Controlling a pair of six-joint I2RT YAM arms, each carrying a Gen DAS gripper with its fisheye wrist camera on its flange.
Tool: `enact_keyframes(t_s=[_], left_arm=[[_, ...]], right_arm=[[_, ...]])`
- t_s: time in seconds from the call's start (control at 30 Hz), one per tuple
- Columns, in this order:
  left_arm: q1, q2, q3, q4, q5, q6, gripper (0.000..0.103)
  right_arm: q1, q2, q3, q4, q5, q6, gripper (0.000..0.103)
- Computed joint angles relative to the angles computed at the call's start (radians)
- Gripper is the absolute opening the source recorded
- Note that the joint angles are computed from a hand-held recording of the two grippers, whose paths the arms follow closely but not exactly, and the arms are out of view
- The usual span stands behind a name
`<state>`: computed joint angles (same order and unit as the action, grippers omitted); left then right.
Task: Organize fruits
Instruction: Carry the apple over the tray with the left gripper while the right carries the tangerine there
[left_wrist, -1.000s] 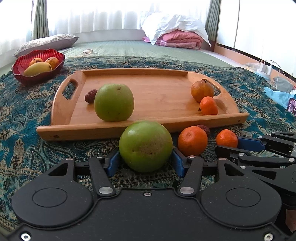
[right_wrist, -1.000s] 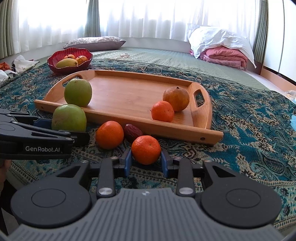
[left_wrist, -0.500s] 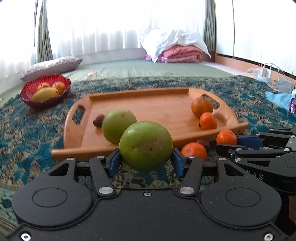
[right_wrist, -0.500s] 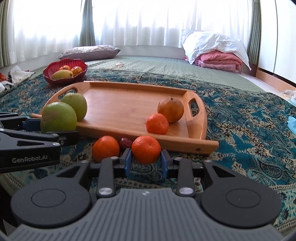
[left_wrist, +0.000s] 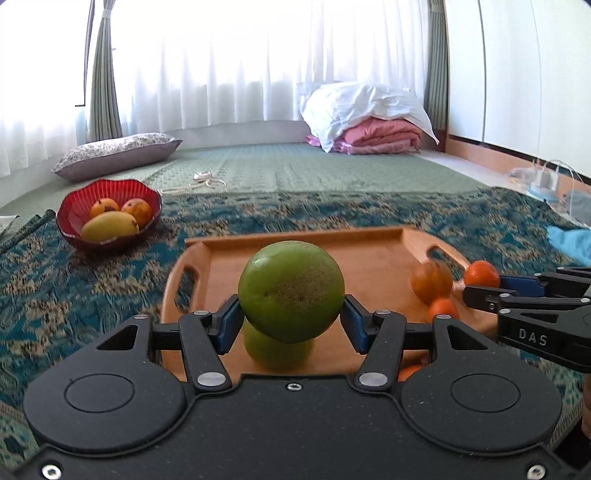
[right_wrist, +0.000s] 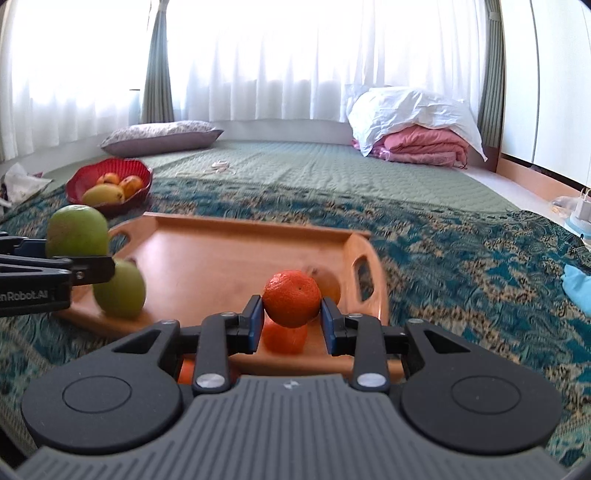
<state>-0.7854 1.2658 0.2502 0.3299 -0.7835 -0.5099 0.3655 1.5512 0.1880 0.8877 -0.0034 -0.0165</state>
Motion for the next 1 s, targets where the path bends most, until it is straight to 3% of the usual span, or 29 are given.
enact_keyframes(t_s=[0.17, 0.47, 0.67, 1.0], left_arm=[[0.135, -0.007, 0.053, -0.018, 0.093, 0.077, 0.055], [0.38, 0.129, 0.174, -0.042, 0.293, 0.111, 0.055], [0.493, 0.202, 0.215, 0.013, 0.395, 0.156, 0.055], [0.623, 0.329, 0.343, -0.032, 0.534, 0.174, 0.055]], right_arm=[[-0.028, 0.01, 0.09, -0.077, -0.012, -0.004, 0.037], [-0.085, 0.112, 0.292, -0.23, -0.033, 0.0, 0.037], [-0.119, 0.205, 0.427, -0.34, -0.055, 0.02, 0.037], [-0.151, 0.319, 0.627, -0.53, -0.103, 0.06, 0.037]])
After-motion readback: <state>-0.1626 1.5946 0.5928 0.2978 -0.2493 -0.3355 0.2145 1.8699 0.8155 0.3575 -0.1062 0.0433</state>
